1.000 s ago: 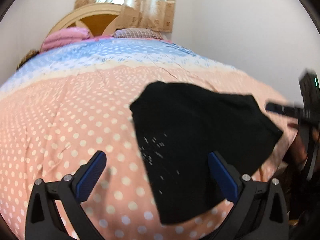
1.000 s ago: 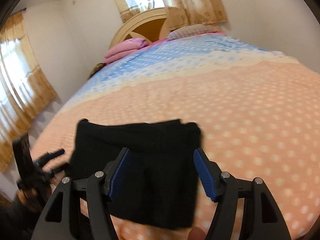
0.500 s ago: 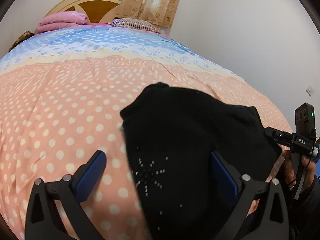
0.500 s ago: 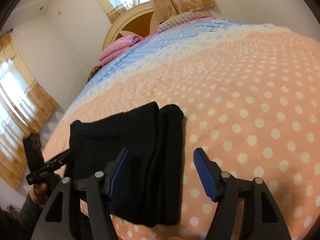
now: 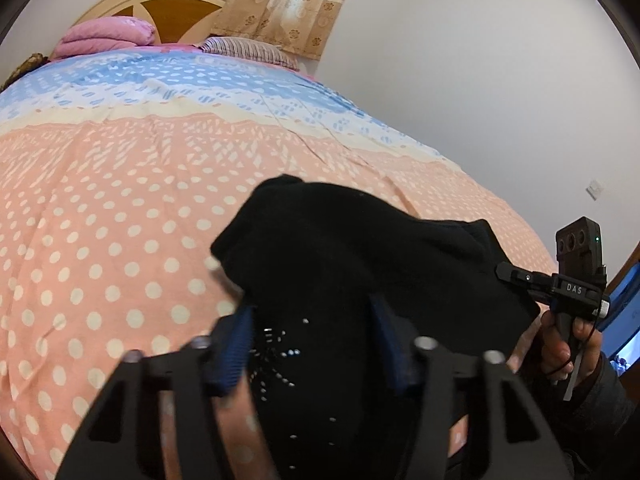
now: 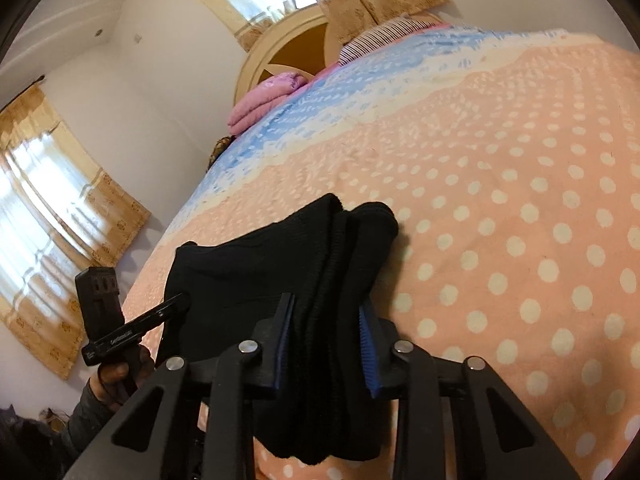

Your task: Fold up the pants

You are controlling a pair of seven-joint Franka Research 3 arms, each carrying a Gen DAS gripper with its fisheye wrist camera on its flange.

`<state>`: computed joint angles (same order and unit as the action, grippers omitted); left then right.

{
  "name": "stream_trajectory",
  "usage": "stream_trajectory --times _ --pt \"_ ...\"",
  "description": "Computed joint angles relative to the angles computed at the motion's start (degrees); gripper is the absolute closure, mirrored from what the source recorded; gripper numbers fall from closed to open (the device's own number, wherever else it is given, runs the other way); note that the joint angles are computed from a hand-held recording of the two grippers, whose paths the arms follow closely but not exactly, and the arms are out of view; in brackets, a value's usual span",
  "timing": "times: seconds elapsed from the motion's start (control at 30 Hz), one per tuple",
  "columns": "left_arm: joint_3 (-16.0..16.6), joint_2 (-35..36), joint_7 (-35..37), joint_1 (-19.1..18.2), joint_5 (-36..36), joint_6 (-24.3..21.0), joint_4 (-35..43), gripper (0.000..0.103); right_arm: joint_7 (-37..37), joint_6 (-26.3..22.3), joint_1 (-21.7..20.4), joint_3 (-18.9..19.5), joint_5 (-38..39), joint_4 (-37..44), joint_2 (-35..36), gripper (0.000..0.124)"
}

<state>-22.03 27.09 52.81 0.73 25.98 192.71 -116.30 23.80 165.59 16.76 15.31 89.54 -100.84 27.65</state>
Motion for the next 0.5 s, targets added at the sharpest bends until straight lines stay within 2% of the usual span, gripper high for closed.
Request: stream_trajectory --times 0.03,0.07,0.13,0.2,0.23,0.37,0.5 --pt "-2.4 0.3 -0.2 2.4 0.9 0.7 -0.4 0.065 -1.5 0.8 0.3 0.3 0.8 -0.3 -0.6 0.094" --pt "-4.1 0.5 -0.5 4.1 1.9 1.0 -0.6 0.069 -2.7 1.0 0.5 0.4 1.5 -0.5 -1.0 0.095" --pt "-4.0 0.0 -1.5 4.4 2.4 2.3 -1.3 0.078 -4.9 1.8 1.3 0.4 2.7 -0.8 -2.1 0.096" --pt "-4.3 -0.7 -3.1 5.3 3.4 3.7 -2.0 0.082 -5.3 1.8 2.0 0.1 2.4 -0.9 -2.9 0.097" --pt "-3.7 -1.4 -3.9 5.1 3.7 5.1 -2.7 0.086 -4.9 1.6 2.4 -0.1 1.7 -0.6 -3.2 0.097" --pt "-2.5 -3.3 -8.0 5.8 6.2 8.8 -4.4 0.087 -0.9 1.6 3.9 -0.4 -4.1 1.8 -2.7 0.097" --pt "2.8 -6.7 -9.9 2.8 5.3 11.7 -7.3 0.087 7.1 0.0 5.1 0.0 -14.2 8.0 1.2 0.097"
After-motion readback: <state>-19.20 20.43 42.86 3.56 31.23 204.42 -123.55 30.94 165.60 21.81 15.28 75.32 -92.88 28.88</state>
